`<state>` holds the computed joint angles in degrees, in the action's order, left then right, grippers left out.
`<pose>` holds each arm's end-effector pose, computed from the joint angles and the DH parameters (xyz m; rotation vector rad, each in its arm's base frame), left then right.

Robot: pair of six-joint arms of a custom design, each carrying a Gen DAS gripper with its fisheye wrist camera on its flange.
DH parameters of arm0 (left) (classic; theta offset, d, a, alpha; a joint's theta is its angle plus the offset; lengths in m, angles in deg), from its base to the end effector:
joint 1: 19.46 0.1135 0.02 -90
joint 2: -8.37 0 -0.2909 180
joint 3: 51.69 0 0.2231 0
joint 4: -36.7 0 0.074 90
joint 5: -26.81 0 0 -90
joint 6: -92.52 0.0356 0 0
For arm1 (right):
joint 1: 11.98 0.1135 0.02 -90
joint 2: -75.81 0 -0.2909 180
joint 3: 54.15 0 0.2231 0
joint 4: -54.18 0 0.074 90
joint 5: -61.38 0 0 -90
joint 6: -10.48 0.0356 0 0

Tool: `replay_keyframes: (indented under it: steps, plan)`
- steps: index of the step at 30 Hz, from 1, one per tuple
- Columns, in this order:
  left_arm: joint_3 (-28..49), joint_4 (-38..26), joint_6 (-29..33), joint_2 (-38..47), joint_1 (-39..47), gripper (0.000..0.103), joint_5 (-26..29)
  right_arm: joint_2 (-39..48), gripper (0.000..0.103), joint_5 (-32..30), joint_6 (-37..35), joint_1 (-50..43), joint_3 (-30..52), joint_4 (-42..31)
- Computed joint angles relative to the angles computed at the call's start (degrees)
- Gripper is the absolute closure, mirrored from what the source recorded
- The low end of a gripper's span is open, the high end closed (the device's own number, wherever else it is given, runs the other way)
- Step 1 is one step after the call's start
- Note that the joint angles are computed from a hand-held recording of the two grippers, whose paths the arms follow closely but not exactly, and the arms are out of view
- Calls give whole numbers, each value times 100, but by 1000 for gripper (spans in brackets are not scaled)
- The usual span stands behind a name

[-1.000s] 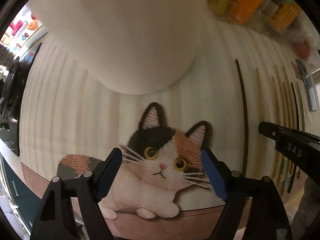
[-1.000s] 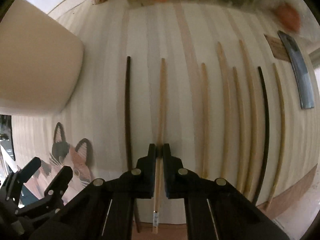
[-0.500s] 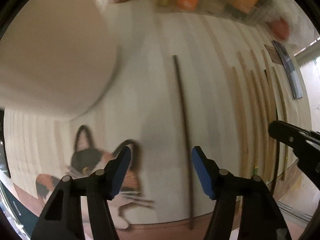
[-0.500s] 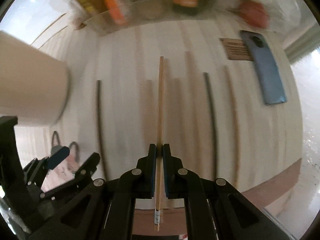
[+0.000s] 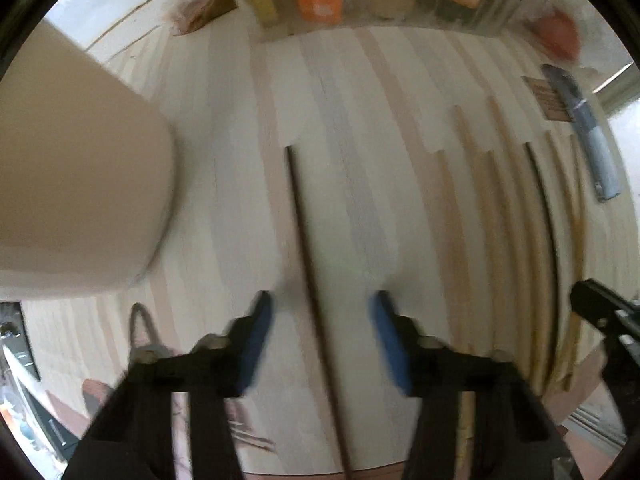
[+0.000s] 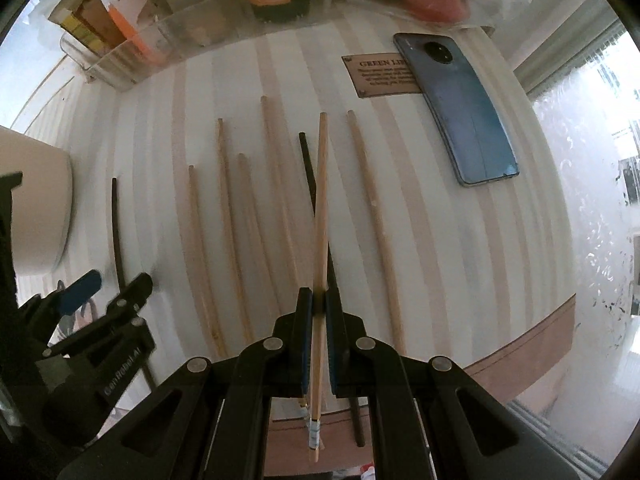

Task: Organize utensils
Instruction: 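Grasp another dark chopstick with the left tool while the right tool grasps a light chopstick, then lift both chopsticks and carry them toward the holder with both tools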

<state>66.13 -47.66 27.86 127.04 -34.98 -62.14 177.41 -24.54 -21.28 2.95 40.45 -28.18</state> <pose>0.3773 -0.1055 0.2562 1.0681 2.8640 -0.0170 0.2916 0.0751 0.2618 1.1405 2.8710 -0.0781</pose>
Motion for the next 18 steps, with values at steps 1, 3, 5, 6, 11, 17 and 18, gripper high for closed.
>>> replay_keyframes:
  steps: [1,3,5,6,11,17,18]
  plan:
    - [82,-99,-15,31,-39,86,59,-46,96,-11,10,-10,-58,23]
    - [138,-162,-7,55,-123,99,40,27,96,-19,-34,-69,-30,74]
    - [203,-188,11,74,-176,100,10,4,96,-33,-36,-80,-64,105]
    - [211,-176,-11,81,-210,100,17,-31,96,-28,-8,-55,-35,49]
    - [-214,124,359,-117,125,100,127,-60,96,18,148,65,13,63]
    - [-243,209,634,-232,261,100,342,-187,96,54,272,162,265,-77]
    - [-135,97,685,-246,324,100,395,-260,96,64,278,160,254,-76]
